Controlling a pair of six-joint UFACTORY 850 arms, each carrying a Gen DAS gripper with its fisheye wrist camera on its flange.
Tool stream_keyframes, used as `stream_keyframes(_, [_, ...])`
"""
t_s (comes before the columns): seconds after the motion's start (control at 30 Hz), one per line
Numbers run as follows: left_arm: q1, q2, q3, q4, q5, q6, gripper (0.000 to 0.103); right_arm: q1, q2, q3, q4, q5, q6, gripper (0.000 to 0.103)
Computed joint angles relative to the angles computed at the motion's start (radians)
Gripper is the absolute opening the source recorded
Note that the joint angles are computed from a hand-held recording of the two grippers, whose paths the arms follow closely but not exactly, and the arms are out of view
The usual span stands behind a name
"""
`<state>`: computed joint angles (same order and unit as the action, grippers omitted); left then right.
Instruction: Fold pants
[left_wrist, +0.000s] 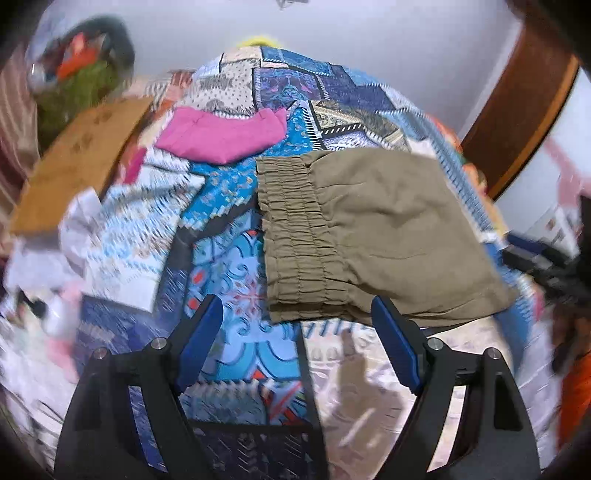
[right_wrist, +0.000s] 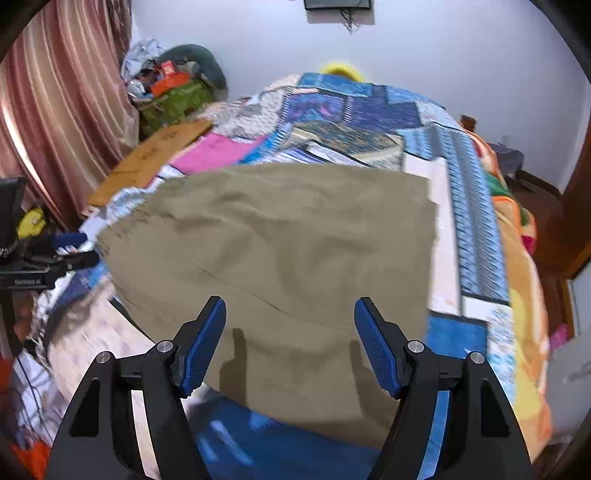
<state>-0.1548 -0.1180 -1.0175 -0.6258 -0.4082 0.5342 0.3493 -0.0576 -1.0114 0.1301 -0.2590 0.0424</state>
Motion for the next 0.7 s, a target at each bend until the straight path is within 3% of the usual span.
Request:
stream_keyframes(0.17, [0.018, -0.015, 0.005, -0.123, -0.07, 0.063, 0.083, 0.041, -0.076, -0.058, 0.146, 0.021, -0.113, 0.068])
stream_keyframes(0.23, [0.017, -0.028, 0.009, -0.168, -0.105, 0.088, 0.083, 0.059, -0.099, -0.075, 0.142, 0.027, -0.111, 0.068])
stream_keyframes(0.37, [0.044, -0.058, 0.02, -0.401, -0.21, 0.252, 0.083, 0.082, -0.138, -0.102, 0.097, 0.012, -0.074, 0.068])
stream_keyframes(0.5, [0.048, -0.096, -0.008, -0.484, -0.24, 0.293, 0.083, 0.081, -0.156, -0.102, 0.132, -0.006, -0.123, 0.069])
stream_keyframes(0.7, [0.067, -0.179, -0.097, -0.496, -0.308, 0.218, 0.087, 0.079, -0.142, -0.083, 0.19, -0.006, -0.193, 0.069])
